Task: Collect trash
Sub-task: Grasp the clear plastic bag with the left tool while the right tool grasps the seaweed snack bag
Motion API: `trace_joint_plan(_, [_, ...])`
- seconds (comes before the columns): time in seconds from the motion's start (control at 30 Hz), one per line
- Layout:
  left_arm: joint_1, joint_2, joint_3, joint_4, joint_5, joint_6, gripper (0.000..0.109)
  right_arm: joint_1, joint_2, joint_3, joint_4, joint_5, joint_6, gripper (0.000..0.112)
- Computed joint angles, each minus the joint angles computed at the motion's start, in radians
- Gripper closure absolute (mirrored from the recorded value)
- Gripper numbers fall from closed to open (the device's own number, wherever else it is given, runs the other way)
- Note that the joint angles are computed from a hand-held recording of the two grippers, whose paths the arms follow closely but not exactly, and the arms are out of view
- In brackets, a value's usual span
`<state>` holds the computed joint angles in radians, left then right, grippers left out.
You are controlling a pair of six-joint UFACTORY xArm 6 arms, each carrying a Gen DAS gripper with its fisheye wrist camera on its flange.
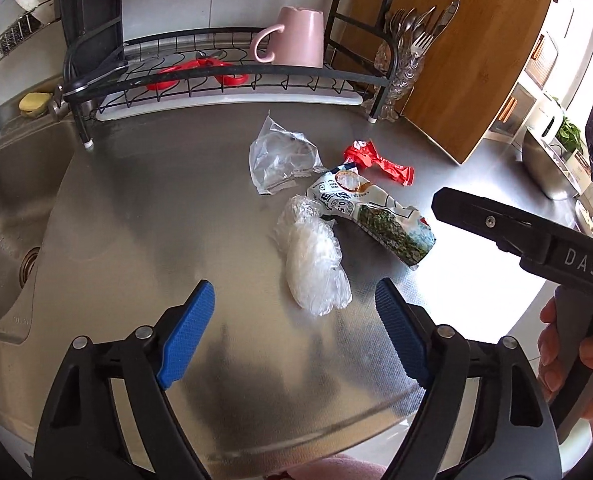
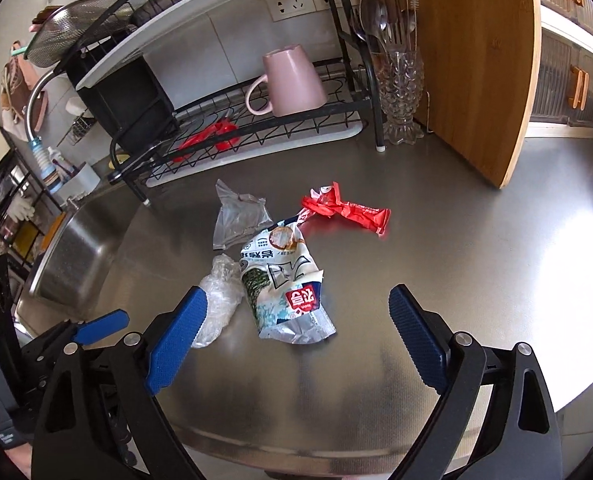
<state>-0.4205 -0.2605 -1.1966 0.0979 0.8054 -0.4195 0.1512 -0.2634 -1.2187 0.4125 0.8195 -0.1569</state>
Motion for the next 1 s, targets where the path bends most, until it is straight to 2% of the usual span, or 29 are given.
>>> trace_joint_plan(0.2, [0.013,0.079,-0.043,-0.042,-0.007,0.044,0.039,-0.002,0.114,-0.085,0.03,0.048,-0.033,0.028])
trace_joint_plan(0.3, [0.022,0.105,-0.057,-0.068,-0.005,0.07,0.051,-0.001,0.155,-0.115,0.04,0.076,-0.044,0.031])
trace_joint_plan(0.37, [0.027,0.116,-0.065,-0.084,0.002,0.086,0.063,-0.002,0.18,-0.132,0.048,0.097,-0.055,0.04])
trace_joint_plan(0.4, [0.028,0.12,-0.066,-0.088,0.004,0.093,0.066,-0.003,0.191,-0.139,0.054,0.108,-0.06,0.044])
trace_joint_plan(0.47, [0.03,0.125,-0.07,-0.093,0.01,0.101,0.08,0.0,0.206,-0.147,0.059,0.122,-0.067,0.059])
trace_joint_plan(0.6, [0.032,0.127,-0.065,-0.084,0.011,0.096,0.088,0.009,0.223,-0.155,0.051,0.129,-0.085,0.075])
trace_joint_plan(0.67, [0.035,0.123,-0.061,-0.092,0.009,0.096,0.092,0.013,0.221,-0.151,0.045,0.117,-0.091,0.088])
trace_joint_plan(0.73, [0.035,0.118,-0.055,-0.091,0.007,0.096,0.095,0.015,0.22,-0.151,0.045,0.115,-0.099,0.093])
trace_joint_plan(0.8, [0.033,0.111,-0.052,-0.087,0.009,0.092,0.097,0.018,0.212,-0.145,0.037,0.108,-0.112,0.095])
trace_joint_plan(0.87, [0.031,0.091,-0.039,-0.082,0.005,0.085,0.097,0.026,0.192,-0.127,0.019,0.087,-0.116,0.102])
trace_joint_plan(1.0, [0.018,0.055,-0.022,-0.06,0.006,0.071,0.098,0.026,0.148,-0.093,0.011,0.071,-0.114,0.104])
